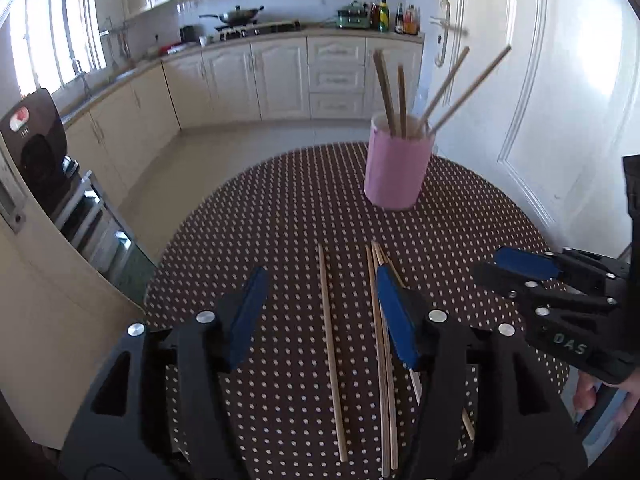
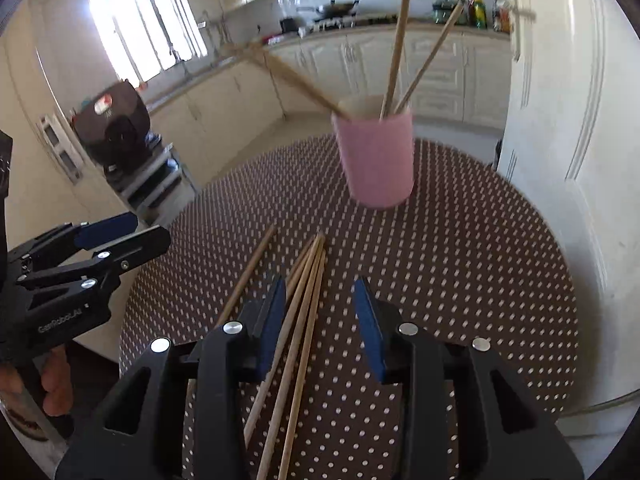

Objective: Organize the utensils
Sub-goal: 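Move the left tool back toward the chopstick pile while the right tool follows, then close the left gripper on one chopstick while the right gripper grasps another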

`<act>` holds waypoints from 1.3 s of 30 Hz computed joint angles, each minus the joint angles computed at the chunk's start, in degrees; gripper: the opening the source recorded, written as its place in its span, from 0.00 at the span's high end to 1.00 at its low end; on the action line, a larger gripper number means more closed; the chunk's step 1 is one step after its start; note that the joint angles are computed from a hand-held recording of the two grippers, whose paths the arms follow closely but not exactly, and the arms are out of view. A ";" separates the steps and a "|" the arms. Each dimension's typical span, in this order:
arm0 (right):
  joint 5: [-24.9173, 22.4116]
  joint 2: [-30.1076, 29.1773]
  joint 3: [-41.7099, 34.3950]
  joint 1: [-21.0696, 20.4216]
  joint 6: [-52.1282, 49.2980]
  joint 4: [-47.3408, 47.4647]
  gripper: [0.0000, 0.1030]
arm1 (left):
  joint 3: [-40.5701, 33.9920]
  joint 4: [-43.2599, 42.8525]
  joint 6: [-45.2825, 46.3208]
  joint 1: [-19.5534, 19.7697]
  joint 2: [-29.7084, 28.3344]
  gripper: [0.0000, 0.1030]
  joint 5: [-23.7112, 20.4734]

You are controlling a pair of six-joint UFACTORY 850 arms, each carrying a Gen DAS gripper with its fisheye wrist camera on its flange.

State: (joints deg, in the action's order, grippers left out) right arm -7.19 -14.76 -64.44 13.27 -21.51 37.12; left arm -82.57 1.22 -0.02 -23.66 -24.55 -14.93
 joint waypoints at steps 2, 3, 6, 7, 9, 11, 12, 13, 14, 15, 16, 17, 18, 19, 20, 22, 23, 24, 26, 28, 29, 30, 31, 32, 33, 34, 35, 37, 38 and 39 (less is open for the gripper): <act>-2.46 -1.89 -1.46 0.13 6.56 -6.53 0.67 | -0.53 -4.14 3.91 0.33 -0.91 0.45 -1.81; -3.12 -2.44 -1.85 0.38 8.76 -9.16 0.67 | -0.50 -5.16 4.90 0.45 -1.33 0.45 -2.52; -5.10 -4.87 -3.22 1.26 16.60 -17.77 0.68 | 0.33 -6.58 6.83 0.80 -1.73 0.45 -2.66; -5.65 -5.35 -3.44 1.21 15.60 -16.55 0.68 | 0.28 -6.92 6.87 0.80 -1.98 0.45 -3.00; -6.64 -6.89 -4.54 1.47 17.89 -19.43 0.71 | -0.18 -9.31 8.42 1.24 -2.82 0.45 -3.86; -6.86 -7.81 -4.91 1.79 20.84 -22.99 0.74 | -0.31 -9.48 8.68 1.50 -3.32 0.45 -3.96; -6.87 -8.33 -5.10 2.15 24.43 -26.91 0.75 | -0.80 -9.04 8.31 1.56 -3.76 0.45 -4.31; -6.79 -8.75 -5.08 2.41 25.87 -28.52 0.76 | -0.75 -9.18 8.55 1.73 -3.97 0.45 -4.35; -7.32 -9.44 -5.71 2.63 29.26 -32.14 0.76 | -1.00 -9.48 8.73 1.91 -4.33 0.45 -4.54; -7.58 -9.88 -6.10 2.66 30.27 -33.36 0.76 | -1.33 -9.97 8.97 2.09 -4.74 0.45 -4.75; -7.32 -10.21 -6.35 2.66 29.21 -32.18 0.76 | -2.23 -9.70 8.33 1.97 -5.72 0.45 -5.00; -7.54 -10.48 -6.71 2.47 27.77 -30.74 0.76 | -2.56 -9.66 8.21 2.06 -6.09 0.45 -5.20; -7.62 -10.97 -7.29 2.58 28.49 -31.69 0.76 | -2.82 -9.88 8.25 2.19 -6.47 0.45 -5.30; -7.84 -11.41 -7.79 2.63 29.49 -33.08 0.76 | -3.19 -10.11 8.41 2.20 -6.87 0.45 -5.47; -8.02 -11.89 -8.34 2.65 29.53 -33.45 0.76 | -3.73 -10.23 8.42 2.23 -7.42 0.45 -5.84; -8.37 -13.21 -9.86 2.69 30.99 -35.06 0.76 | -4.97 -10.50 8.32 2.35 -8.54 0.45 -6.62; -8.56 -13.78 -10.59 2.74 31.98 -36.40 0.76 | -5.88 -11.23 8.71 2.53 -9.25 0.45 -7.09; -8.65 -14.38 -11.28 2.78 33.23 -38.16 0.76 | -6.34 -11.94 9.17 2.62 -9.70 0.45 -7.38; -8.89 -15.50 -12.71 2.70 34.04 -39.34 0.78 | -8.35 -11.91 8.82 2.62 -11.29 0.45 -8.87; -9.34 -16.69 -14.37 2.57 33.64 -39.02 0.80 | -10.35 -10.60 7.61 2.51 -12.86 0.46 -9.63; -9.43 -17.16 -15.00 2.38 33.10 -38.34 0.80 | -11.49 -10.36 7.32 2.62 -13.77 0.49 -10.22; -9.59 -17.45 -15.51 2.39 32.98 -38.06 0.81 | -12.78 -10.16 6.98 2.62 -14.69 0.53 -11.12; -9.81 -17.92 -16.26 2.26 32.40 -37.55 0.81 | -14.52 -10.54 7.03 2.71 -15.90 0.55 -12.29; -9.86 -18.44 -16.97 2.10 31.92 -37.10 0.82 | -15.75 -10.57 6.82 2.71 -16.75 0.57 -13.06; -9.79 -18.62 -17.20 2.10 32.02 -37.07 0.82 | -17.46 -9.58 5.67 2.60 -17.94 0.61 -13.97; -9.67 -18.84 -17.47 2.09 31.92 -36.81 0.82 | -18.42 -9.01 4.99 2.53 -18.66 0.64 -14.53; -9.62 -19.25 -18.00 2.06 31.89 -36.93 0.82 | -20.12 -9.01 4.94 2.51 -19.84 0.65 -15.69; -9.58 -19.65 -18.53 2.22 32.24 -37.29 0.82 | -22.70 -6.26 2.61 2.03 -21.57 0.65 -16.46; -9.58 -19.86 -18.80 2.24 32.03 -37.04 0.82 | -23.37 -5.20 2.06 1.99 -22.11 0.65 -16.60; -9.52 -20.09 -19.09 2.23 31.74 -36.77 0.83 | -24.19 -4.34 1.26 1.77 -22.60 0.65 -16.94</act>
